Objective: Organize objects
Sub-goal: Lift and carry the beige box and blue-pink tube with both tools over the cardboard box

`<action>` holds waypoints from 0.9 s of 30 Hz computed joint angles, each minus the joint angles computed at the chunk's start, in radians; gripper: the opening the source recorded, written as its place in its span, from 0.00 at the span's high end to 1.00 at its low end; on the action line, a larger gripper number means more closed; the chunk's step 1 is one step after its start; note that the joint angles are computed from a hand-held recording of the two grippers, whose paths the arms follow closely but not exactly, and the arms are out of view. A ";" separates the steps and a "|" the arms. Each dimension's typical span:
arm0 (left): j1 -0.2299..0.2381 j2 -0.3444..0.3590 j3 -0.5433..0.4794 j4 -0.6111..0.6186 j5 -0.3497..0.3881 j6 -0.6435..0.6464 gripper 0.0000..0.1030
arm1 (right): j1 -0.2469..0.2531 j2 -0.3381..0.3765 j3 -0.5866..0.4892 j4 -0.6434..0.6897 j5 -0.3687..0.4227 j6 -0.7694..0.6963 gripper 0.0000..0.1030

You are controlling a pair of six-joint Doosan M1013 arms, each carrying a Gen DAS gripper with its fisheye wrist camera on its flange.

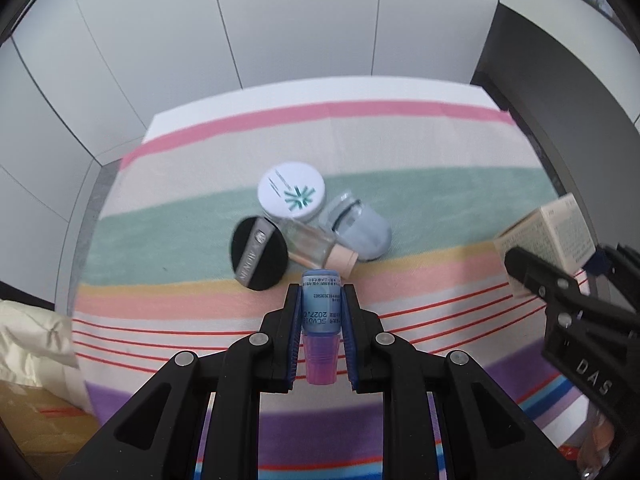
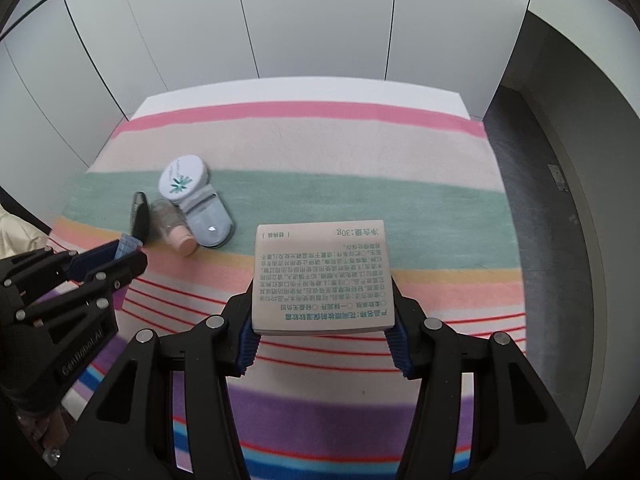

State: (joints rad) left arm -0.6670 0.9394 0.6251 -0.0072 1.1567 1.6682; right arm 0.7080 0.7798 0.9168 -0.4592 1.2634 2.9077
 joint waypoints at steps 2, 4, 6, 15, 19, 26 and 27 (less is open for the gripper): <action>0.001 -0.009 -0.009 0.005 0.009 -0.009 0.81 | 0.006 -0.003 -0.016 -0.009 0.019 -0.005 0.47; 0.003 -0.014 -0.023 0.014 0.022 -0.016 0.81 | 0.011 -0.007 -0.035 -0.016 0.036 -0.008 0.47; 0.008 -0.023 -0.033 0.010 0.026 -0.023 0.81 | 0.015 -0.008 -0.058 -0.021 0.047 -0.008 0.47; 0.026 -0.097 -0.057 0.007 -0.001 -0.040 0.81 | 0.048 0.010 -0.240 -0.108 0.165 -0.101 0.47; 0.025 -0.136 -0.058 0.011 -0.008 -0.037 0.81 | 0.065 0.027 -0.332 -0.152 0.229 -0.149 0.47; 0.020 -0.199 -0.027 -0.004 -0.021 -0.019 0.81 | 0.096 0.075 -0.523 -0.206 0.339 -0.231 0.47; 0.020 -0.205 -0.020 -0.010 -0.021 -0.018 0.81 | 0.100 0.082 -0.544 -0.211 0.352 -0.240 0.47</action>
State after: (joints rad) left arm -0.6472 0.7339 0.6050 -0.0175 1.1358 1.6500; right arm 0.8078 0.8614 0.3725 -0.6705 1.6158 2.6680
